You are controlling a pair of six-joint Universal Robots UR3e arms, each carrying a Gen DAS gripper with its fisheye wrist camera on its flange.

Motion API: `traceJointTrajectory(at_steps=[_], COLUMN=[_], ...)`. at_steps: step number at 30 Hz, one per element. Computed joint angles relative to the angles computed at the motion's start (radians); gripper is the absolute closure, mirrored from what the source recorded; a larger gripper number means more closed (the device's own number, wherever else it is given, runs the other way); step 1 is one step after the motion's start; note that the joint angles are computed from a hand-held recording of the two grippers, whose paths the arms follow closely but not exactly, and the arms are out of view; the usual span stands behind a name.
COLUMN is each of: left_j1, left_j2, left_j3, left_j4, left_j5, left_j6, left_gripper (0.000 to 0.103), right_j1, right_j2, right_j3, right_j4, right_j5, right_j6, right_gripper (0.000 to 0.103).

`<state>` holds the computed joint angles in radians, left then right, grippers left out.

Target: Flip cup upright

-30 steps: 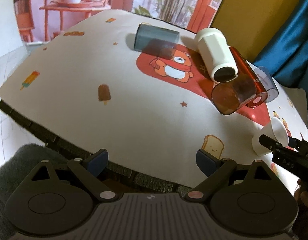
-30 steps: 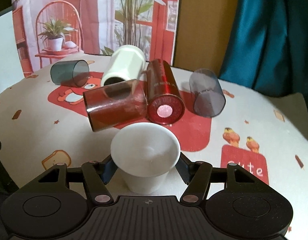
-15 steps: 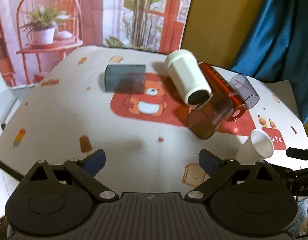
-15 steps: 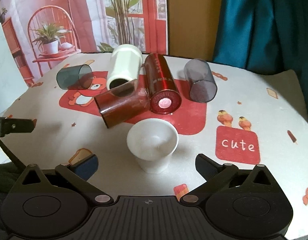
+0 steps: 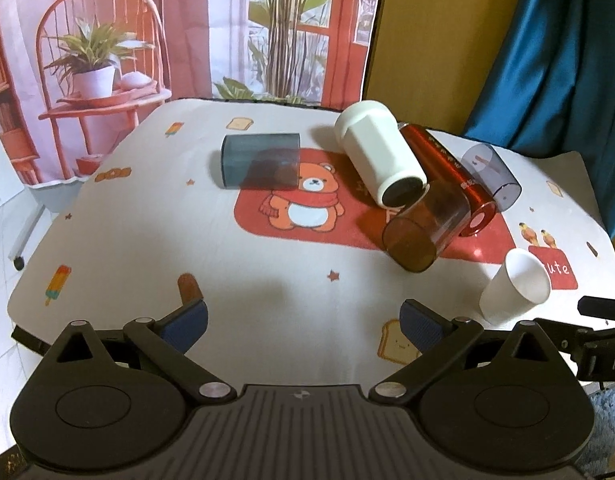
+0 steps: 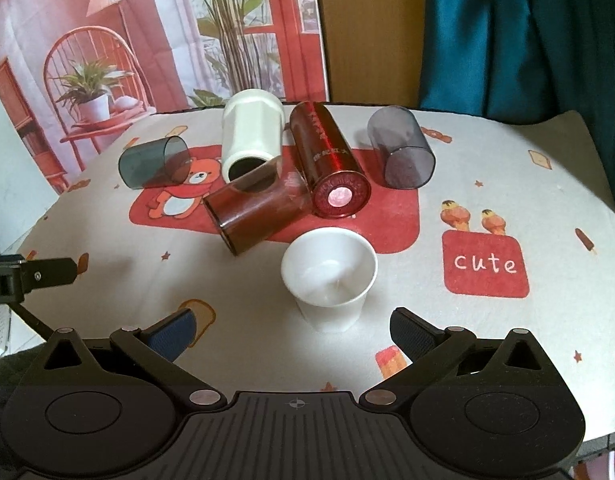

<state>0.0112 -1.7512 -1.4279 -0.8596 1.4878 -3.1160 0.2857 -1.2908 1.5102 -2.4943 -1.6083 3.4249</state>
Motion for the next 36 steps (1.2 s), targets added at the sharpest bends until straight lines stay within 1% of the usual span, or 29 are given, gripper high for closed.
traceJointTrajectory(at_steps=[7,17,36], left_j1=[-0.004,-0.019,-0.027], left_j2=[0.015,0.016,0.017], left_j3=[-0.021,-0.042,-0.068], left_j4=[-0.012,0.014,0.053], left_j5=[0.003,0.023,0.033], left_j6=[-0.011,-0.007,-0.012], left_gripper=[0.0,0.0,0.0], right_j1=[0.008,0.024,0.026], right_j2=[-0.002,0.001,0.006], right_j3=[0.006,0.028,0.03], right_j4=[-0.008,-0.048,-0.053], right_j5=[-0.025,-0.058,-0.06], right_j6=[0.007,0.007,0.002], right_gripper=[0.0,0.0,0.0])
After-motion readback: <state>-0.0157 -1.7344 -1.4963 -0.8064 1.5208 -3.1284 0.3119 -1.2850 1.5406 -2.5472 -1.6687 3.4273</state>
